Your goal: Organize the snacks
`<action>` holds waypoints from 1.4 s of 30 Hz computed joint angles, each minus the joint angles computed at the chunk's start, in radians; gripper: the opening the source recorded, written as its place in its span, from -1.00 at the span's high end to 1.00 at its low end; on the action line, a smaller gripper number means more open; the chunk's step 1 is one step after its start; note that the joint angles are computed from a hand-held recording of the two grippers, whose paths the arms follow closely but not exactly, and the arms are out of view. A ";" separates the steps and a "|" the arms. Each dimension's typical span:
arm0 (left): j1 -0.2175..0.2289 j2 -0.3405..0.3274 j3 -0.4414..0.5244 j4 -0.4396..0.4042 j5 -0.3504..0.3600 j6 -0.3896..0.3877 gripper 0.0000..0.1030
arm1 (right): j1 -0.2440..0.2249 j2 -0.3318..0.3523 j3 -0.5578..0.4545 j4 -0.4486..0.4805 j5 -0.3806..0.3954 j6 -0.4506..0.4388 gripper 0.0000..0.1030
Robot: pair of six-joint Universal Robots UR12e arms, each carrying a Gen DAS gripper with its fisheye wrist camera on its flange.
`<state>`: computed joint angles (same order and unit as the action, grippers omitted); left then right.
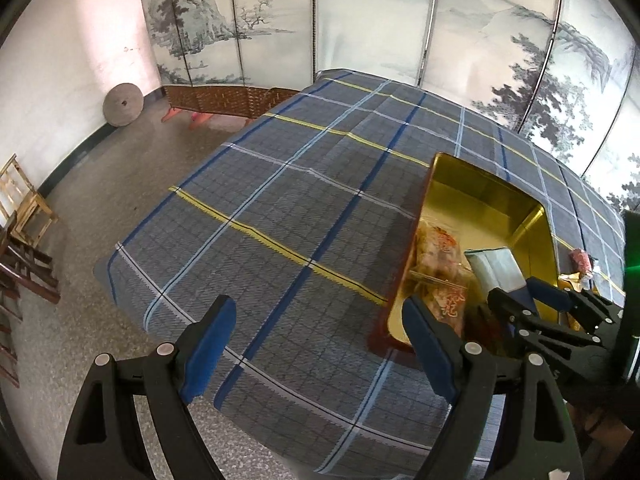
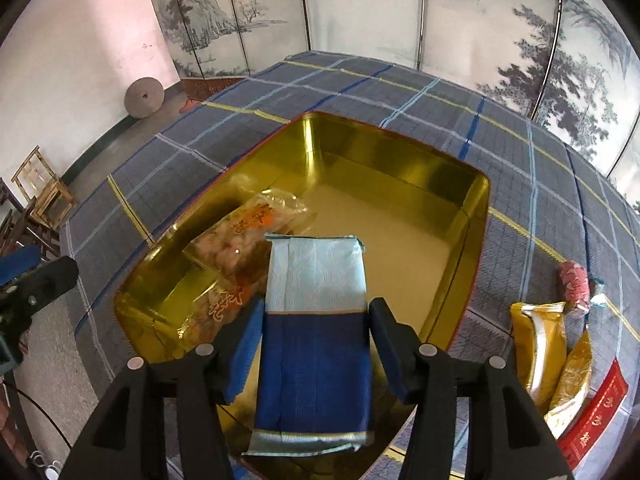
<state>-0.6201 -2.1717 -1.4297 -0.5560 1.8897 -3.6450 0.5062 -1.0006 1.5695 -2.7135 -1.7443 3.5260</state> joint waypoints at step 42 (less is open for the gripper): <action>-0.091 -0.113 0.182 -0.039 -0.098 0.186 -0.62 | -0.178 -0.246 0.365 0.103 -0.104 0.494 -0.16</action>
